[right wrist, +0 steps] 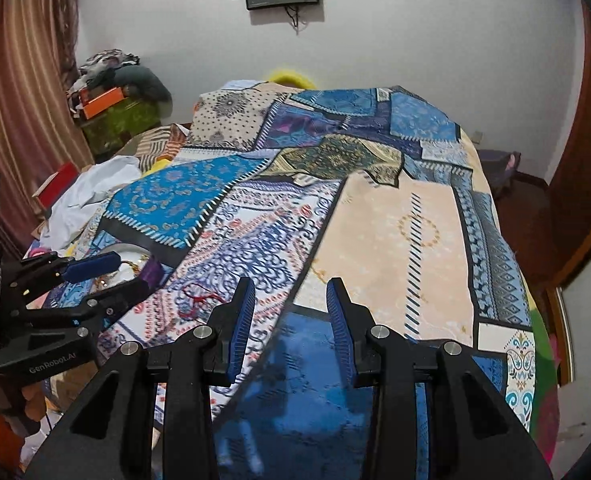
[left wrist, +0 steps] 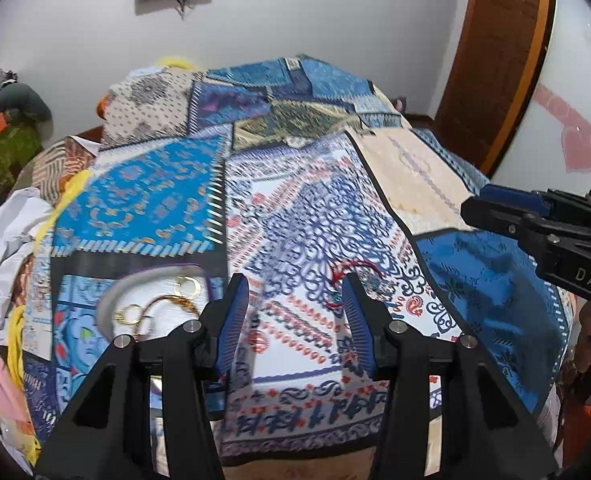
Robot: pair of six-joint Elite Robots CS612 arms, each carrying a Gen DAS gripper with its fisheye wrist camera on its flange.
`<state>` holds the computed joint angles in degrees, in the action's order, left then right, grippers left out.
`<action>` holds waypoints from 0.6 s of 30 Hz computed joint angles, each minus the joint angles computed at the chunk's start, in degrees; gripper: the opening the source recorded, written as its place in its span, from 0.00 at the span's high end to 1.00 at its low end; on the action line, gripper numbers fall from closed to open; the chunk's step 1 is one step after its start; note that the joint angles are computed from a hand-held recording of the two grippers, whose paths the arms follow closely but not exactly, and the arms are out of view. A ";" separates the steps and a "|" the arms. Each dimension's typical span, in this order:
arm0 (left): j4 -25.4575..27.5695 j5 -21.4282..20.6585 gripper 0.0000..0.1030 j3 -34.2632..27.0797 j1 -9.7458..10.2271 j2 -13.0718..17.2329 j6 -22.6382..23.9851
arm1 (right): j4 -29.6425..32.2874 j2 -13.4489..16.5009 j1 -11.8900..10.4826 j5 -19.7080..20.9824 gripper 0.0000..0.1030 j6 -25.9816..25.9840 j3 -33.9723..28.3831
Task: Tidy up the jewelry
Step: 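Move both open tools back to the jewelry pile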
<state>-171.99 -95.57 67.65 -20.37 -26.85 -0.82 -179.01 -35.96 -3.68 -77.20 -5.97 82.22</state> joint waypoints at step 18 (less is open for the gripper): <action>3.64 -3.49 0.94 -2.28 -0.45 1.85 -0.03 | 3.43 1.12 -0.66 2.13 0.67 -0.15 -0.92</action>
